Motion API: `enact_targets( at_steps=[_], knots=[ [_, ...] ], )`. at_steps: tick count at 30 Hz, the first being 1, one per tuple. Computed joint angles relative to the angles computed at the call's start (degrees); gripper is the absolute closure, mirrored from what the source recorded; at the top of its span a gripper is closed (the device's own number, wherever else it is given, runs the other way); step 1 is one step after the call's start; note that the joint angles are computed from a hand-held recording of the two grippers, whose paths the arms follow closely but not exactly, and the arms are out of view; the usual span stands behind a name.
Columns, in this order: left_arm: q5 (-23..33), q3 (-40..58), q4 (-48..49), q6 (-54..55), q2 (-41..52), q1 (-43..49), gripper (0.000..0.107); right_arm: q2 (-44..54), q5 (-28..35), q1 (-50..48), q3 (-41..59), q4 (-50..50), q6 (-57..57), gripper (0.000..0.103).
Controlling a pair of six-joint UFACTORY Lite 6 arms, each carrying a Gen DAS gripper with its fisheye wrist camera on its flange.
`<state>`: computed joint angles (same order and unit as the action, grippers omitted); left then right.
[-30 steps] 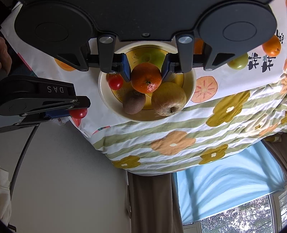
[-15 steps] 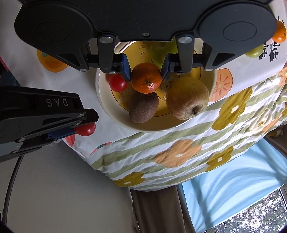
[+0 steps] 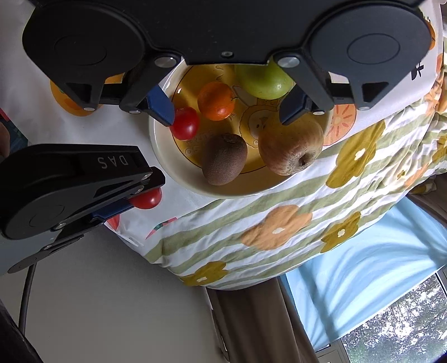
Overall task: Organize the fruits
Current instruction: 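Carry the mandarin and cherry tomato over the cream bowl with both tools, then open the left tool to drop the mandarin in the bowl while the right tool releases the tomato, then move both tools back toward the oranges on the sheet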
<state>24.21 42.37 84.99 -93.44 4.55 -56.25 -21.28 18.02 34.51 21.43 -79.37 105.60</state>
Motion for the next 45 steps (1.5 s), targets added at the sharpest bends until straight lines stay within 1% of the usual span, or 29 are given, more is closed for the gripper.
enact_targets(
  at_steps=[5, 9, 17, 21, 23, 25, 26, 27, 28, 29, 32, 37, 40, 45],
  knots=[
    [-2.2, -2.6, -3.1, 0.9, -4.8, 2.1, 0.021, 0.6, 0.0, 0.9, 0.9, 0.1, -0.7, 0.055],
    [-4.4, -4.6, -6.9, 2.6, -8.9, 4.4, 0.021, 3.4, -1.1, 1.1, 2.8, -2.6, 1.0, 0.055],
    [-4.7, -7.7, -11.8, 4.8, -13.6, 6.5, 0.021, 12.1, -0.4, 2.8, 7.1, -14.0, 9.6, 0.056],
    [-4.3, -9.8, -12.5, 4.4, -15.5, 7.0, 0.021, 15.8, 0.3, 3.5, 7.9, -21.7, 15.6, 0.055],
    [-3.7, -10.6, -12.5, 3.7, -16.2, 6.8, 0.021, 16.5, 0.9, 3.9, 7.9, -23.3, 17.4, 0.055],
    [-3.3, -11.4, -12.5, 3.2, -17.1, 6.7, 0.021, 16.4, 1.7, 4.4, 7.6, -24.9, 19.4, 0.039],
    [-3.1, -12.2, -12.5, 3.0, -18.1, 6.6, 0.021, 16.1, 2.4, 4.9, 7.2, -25.1, 20.0, 0.020],
    [-2.7, -12.8, -12.4, 2.6, -18.9, 6.4, 0.021, 15.0, 4.0, 6.1, 6.4, -25.3, 21.2, 0.008],
    [-2.2, -13.2, -12.5, 2.5, -19.4, 6.0, 0.021, 14.3, 4.9, 6.8, 5.8, -25.1, 21.7, 0.005],
    [-1.3, -13.4, -13.1, 2.6, -19.9, 5.3, 0.021, 13.4, 5.3, 7.2, 5.4, -24.0, 21.1, 0.004],
    [-0.3, -14.0, -14.6, 3.2, -21.6, 4.6, 0.021, 11.7, 5.6, 7.7, 4.8, -19.3, 17.7, 0.004],
    [2.0, -15.4, -17.9, 5.2, -25.7, 2.9, 0.021, 5.9, 6.7, 9.5, 2.4, -10.9, 11.6, 0.004],
    [4.4, -16.5, -20.4, 6.7, -29.3, 1.1, 0.021, 2.2, 9.4, 12.2, 1.6, -3.7, 5.8, 0.004],
    [11.0, -18.4, -25.6, 9.5, -37.6, -2.4, 0.021, -2.4, 15.1, 18.4, 1.9, 6.5, -1.3, 0.004]
  ],
)
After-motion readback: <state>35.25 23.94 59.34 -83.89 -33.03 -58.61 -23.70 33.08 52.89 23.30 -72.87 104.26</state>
